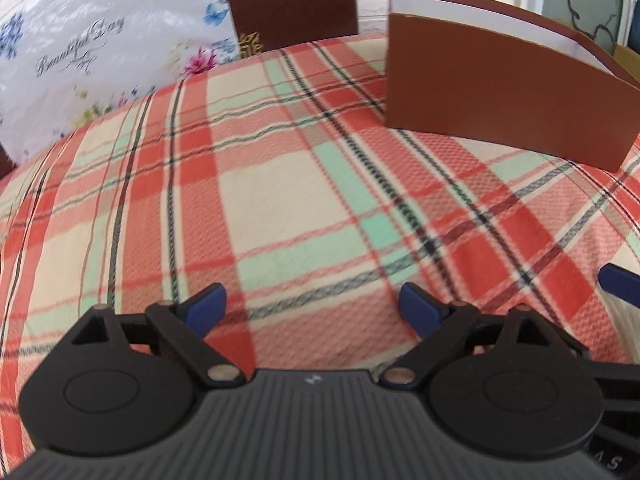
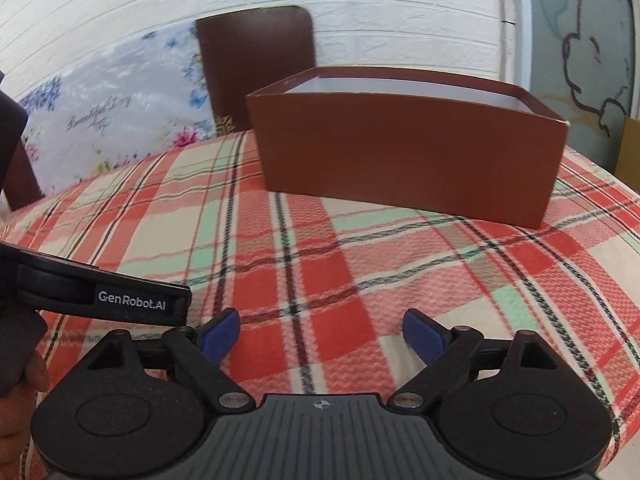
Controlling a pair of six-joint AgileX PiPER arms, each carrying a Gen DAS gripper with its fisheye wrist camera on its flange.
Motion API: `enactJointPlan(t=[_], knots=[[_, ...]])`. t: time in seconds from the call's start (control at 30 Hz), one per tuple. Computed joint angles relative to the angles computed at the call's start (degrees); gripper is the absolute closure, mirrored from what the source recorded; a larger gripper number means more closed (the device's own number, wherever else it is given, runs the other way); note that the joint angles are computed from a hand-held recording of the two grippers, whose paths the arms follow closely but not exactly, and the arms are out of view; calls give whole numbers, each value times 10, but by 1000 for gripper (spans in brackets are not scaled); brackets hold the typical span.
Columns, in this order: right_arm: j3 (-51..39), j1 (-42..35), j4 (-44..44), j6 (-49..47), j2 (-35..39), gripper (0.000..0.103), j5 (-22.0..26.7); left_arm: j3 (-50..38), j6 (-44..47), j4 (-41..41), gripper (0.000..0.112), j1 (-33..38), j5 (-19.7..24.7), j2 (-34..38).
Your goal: Organize objects
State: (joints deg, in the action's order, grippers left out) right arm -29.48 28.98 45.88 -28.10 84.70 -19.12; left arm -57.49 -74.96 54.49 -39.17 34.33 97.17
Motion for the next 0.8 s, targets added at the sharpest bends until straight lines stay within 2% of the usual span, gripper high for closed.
enactJointPlan(t=[0.13, 0.3, 0.6, 0.73, 0.8], knots=[[-10, 17, 21, -32, 2, 13, 15, 24, -19, 5, 9, 6, -6, -14], [-13, 31, 62, -69, 3, 13, 12, 39, -8, -21, 9, 27, -29, -25], [-10, 32, 86, -87, -2, 13, 16, 42, -2, -24, 9, 32, -37, -25], [-9, 35, 101, -96, -5, 13, 14, 49, -32, -6, 9, 36, -47, -28], [-7, 35, 108, -100, -10, 13, 13, 48, -34, -7, 9, 33, -38, -29]])
